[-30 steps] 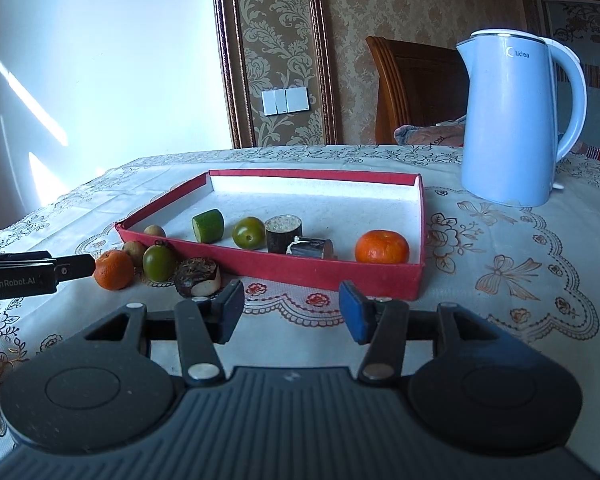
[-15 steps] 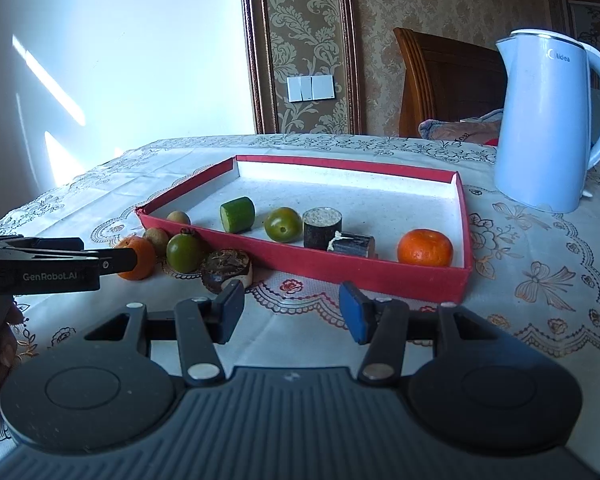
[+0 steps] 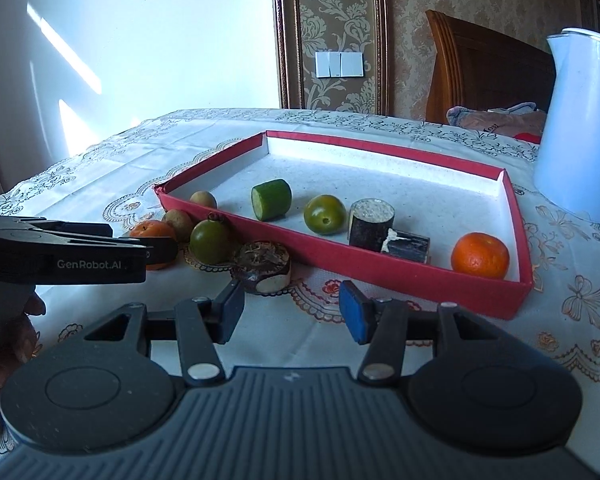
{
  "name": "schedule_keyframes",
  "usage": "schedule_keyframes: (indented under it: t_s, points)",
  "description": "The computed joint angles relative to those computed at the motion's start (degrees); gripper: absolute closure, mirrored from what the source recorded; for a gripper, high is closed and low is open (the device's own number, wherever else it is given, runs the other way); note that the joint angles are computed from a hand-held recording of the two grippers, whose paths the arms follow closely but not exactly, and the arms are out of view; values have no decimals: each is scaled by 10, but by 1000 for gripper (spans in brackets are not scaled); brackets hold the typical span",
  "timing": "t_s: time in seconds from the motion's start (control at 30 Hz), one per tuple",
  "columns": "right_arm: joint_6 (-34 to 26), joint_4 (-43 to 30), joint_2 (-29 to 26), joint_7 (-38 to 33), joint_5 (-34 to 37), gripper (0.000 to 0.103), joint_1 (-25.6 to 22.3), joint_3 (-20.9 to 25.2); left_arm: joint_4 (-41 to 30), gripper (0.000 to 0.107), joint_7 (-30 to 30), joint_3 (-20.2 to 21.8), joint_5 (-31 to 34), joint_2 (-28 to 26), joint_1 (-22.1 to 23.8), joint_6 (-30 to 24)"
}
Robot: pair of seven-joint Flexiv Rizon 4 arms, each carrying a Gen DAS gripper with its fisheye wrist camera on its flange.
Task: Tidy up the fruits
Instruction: 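Move the right gripper to the round eggplant slice and close on it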
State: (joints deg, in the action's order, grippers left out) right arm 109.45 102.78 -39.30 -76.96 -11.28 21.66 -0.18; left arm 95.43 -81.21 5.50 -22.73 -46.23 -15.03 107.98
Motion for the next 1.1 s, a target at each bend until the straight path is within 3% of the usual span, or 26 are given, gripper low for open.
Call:
schedule_keyframes:
  t_s: [0.5, 1.1]
  points:
    - [-60, -53, -24, 18, -27, 53, -5, 15, -26, 26, -14, 25, 4, -8, -11, -45]
    - [-66, -67, -36, 24, -34, 55, 11, -6, -49, 26, -55, 70, 16, -22, -36, -73]
